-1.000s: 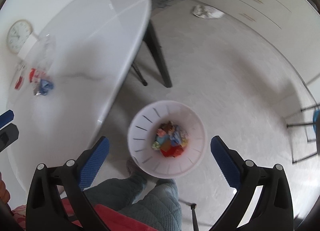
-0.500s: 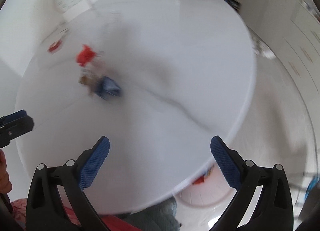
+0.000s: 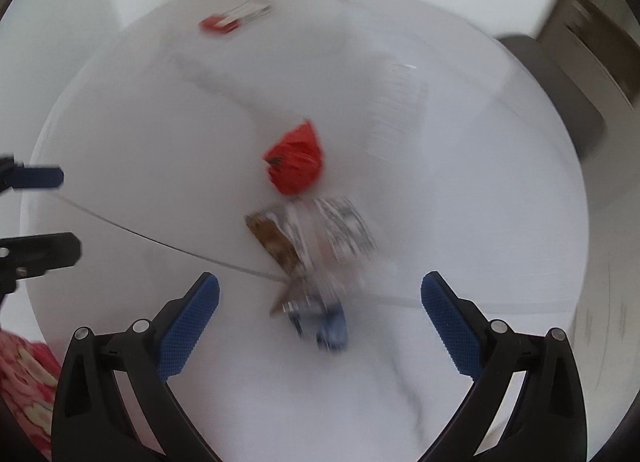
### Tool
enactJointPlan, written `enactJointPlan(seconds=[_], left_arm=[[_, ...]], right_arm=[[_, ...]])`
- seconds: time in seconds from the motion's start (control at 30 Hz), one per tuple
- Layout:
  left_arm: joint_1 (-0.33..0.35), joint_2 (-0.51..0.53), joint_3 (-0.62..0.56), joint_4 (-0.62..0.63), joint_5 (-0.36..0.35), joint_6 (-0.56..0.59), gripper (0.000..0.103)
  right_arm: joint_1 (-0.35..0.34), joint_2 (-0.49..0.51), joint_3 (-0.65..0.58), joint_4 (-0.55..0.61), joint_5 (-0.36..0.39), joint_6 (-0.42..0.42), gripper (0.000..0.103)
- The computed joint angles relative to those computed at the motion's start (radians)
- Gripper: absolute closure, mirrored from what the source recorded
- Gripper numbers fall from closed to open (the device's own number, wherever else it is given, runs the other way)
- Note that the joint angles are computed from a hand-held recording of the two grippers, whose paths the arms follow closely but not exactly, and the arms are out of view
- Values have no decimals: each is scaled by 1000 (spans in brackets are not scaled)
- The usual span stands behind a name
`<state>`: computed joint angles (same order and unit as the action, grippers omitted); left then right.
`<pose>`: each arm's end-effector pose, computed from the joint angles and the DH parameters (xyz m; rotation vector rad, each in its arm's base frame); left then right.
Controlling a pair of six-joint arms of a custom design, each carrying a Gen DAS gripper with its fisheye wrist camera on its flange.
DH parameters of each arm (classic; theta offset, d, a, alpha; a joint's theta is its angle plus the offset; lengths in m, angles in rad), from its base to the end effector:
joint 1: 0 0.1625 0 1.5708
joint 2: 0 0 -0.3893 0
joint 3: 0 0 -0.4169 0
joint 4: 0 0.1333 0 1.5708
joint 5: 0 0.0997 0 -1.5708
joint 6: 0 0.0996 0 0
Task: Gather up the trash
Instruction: 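Grasp the clear labeled plastic bag with the right tool while the left tool grasps the red tissue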
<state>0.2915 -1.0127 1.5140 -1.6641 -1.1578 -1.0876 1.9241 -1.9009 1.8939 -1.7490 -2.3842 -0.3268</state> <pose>-0.5508 -0.3462 0.1691 0.3606 2.5742 -0.3008 0.1960 -0.3554 0.4848 0.6867 -2.2193 0.2288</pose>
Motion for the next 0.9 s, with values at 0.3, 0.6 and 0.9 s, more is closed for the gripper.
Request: enactJointPlan(seconds=[0.3, 0.6, 0.9], left_arm=[[46, -18, 12, 6, 13, -41, 8], [64, 15, -16, -1, 31, -42, 8], [92, 148, -137, -54, 42, 81, 8]], right_arm=[[-43, 112, -1, -23, -33, -113, 9], [-78, 118, -79, 74, 56, -40, 50], [-103, 17, -130, 58, 185, 78, 50]])
